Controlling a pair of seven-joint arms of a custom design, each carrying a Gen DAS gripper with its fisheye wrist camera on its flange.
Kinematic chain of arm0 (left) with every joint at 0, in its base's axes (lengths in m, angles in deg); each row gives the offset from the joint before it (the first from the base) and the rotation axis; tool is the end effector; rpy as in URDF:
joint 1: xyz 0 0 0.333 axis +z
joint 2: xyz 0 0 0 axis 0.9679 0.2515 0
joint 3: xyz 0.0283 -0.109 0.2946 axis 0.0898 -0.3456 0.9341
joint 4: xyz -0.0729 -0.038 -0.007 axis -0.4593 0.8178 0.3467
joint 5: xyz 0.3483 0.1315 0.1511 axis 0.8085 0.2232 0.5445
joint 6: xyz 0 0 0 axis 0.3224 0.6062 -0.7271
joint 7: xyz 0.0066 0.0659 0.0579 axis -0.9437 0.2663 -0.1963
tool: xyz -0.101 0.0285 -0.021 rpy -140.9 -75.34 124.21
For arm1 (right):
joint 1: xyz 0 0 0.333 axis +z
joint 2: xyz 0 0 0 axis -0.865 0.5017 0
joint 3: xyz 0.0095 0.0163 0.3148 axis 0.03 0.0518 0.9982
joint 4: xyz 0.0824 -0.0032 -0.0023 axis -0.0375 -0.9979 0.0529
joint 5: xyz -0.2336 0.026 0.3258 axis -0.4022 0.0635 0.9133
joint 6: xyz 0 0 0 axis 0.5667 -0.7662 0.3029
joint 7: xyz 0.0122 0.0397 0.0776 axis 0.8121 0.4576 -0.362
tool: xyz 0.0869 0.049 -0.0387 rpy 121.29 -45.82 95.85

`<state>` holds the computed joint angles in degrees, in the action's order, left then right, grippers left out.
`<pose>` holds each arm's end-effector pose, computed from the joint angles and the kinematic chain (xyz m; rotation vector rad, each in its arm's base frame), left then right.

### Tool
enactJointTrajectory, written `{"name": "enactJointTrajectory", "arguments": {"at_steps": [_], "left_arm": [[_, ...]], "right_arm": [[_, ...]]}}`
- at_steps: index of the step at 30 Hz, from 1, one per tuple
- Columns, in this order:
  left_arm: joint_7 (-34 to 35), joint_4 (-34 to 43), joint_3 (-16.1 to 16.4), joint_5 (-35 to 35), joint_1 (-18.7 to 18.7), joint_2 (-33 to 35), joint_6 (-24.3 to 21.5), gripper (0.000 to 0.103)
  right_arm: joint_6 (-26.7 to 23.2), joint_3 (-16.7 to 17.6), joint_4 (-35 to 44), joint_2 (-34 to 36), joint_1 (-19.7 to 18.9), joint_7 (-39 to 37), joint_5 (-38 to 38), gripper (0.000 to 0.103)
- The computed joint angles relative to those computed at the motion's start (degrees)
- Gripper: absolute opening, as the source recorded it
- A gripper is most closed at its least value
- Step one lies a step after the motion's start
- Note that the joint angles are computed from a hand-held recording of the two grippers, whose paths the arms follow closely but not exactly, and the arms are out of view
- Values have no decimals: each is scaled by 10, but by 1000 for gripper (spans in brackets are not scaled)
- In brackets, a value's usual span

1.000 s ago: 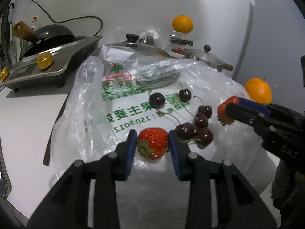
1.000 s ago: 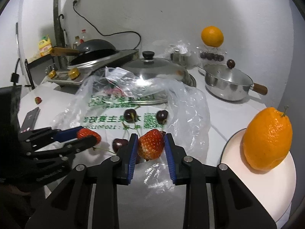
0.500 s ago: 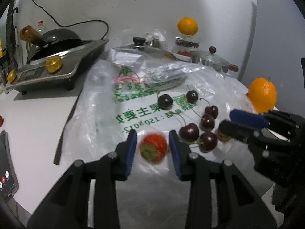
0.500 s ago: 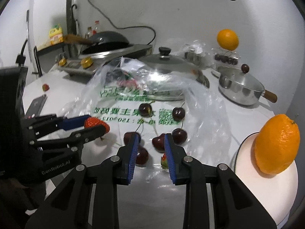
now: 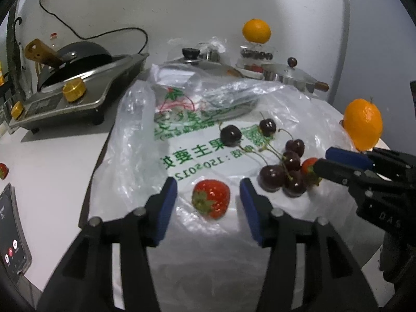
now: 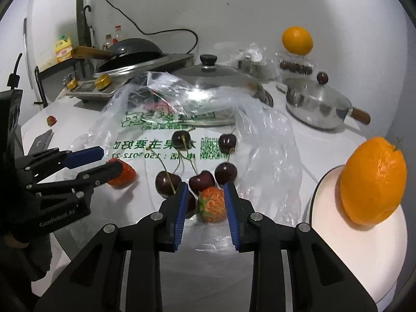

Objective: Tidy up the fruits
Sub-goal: 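Lift the strawberry with the left gripper and carry it toward the plate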

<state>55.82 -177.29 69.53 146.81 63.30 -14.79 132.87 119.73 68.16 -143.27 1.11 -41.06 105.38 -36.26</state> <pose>0.5567 -0.2485 0.4471 -1.6656 1.7491 -0.8965 0.5668 0.2555 0.4951 -2.0043 1.2507 -0.5611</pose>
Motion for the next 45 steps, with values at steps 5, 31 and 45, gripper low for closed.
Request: {"name": "enactJointTrajectory", "arguments": {"at_steps": [5, 31, 45], "left_arm": [[21, 6, -2, -18, -2, 9, -18, 52], [30, -14, 10, -11, -4, -1, 25, 34], [89, -1, 6, -61, 2, 10, 16, 51]], "right_arm": [[-11, 2, 3, 5, -6, -9, 28, 31], [-31, 7, 19, 19, -10, -34, 60, 32], [-1, 32, 4, -8, -11, -171, 199, 31]]}}
